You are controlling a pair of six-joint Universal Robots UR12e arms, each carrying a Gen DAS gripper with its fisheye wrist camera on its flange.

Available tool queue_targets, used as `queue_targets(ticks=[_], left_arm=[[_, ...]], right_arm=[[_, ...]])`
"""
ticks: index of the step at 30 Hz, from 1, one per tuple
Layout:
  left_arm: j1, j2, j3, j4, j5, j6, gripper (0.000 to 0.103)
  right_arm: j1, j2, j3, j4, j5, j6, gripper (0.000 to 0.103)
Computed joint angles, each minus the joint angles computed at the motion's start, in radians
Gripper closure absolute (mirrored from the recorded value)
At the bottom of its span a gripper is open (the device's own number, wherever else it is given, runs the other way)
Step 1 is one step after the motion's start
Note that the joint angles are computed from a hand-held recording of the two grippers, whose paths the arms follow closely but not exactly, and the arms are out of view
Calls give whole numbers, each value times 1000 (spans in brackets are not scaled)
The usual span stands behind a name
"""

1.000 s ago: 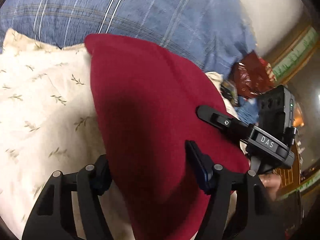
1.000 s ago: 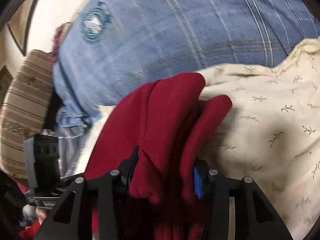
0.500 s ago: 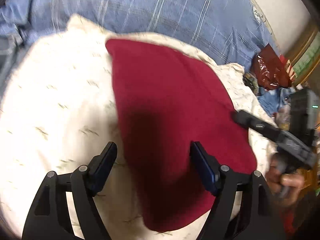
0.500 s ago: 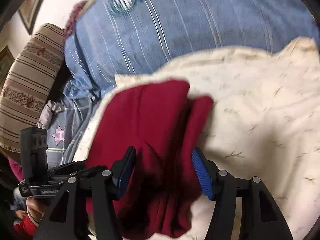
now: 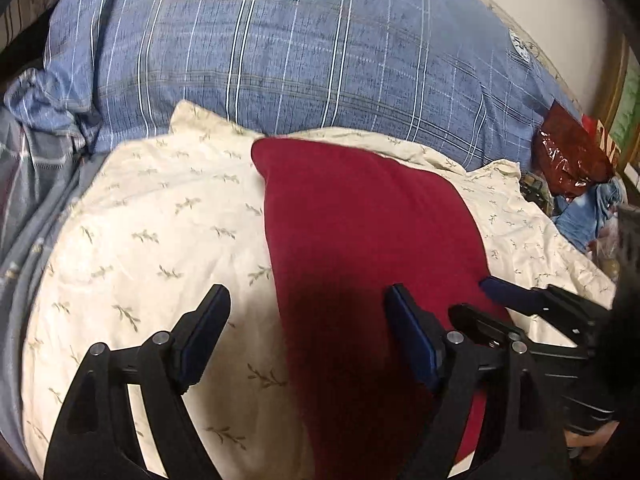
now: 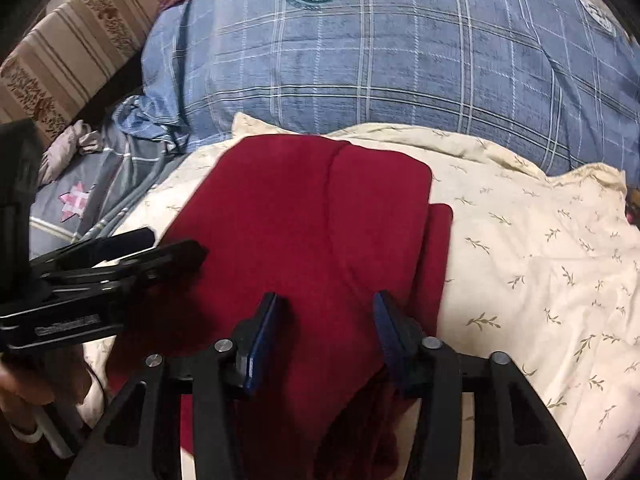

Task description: Fold small clothes

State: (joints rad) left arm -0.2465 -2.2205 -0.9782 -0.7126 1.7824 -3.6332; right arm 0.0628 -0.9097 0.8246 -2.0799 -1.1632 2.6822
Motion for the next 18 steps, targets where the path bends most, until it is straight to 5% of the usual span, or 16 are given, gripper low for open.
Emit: queue_targets(ticks=[3,8,18], left_arm=[[-9,0,2,16,52,40,22],[-17,14,-17,55,103,74,22],[-34,26,-27,55,194,91,22]], right_arm=[[-6,-15,14,-25,18,21,50],[-17,-53,75,-118,40,146,32],[-3,-79,113,-166,6,162,25]])
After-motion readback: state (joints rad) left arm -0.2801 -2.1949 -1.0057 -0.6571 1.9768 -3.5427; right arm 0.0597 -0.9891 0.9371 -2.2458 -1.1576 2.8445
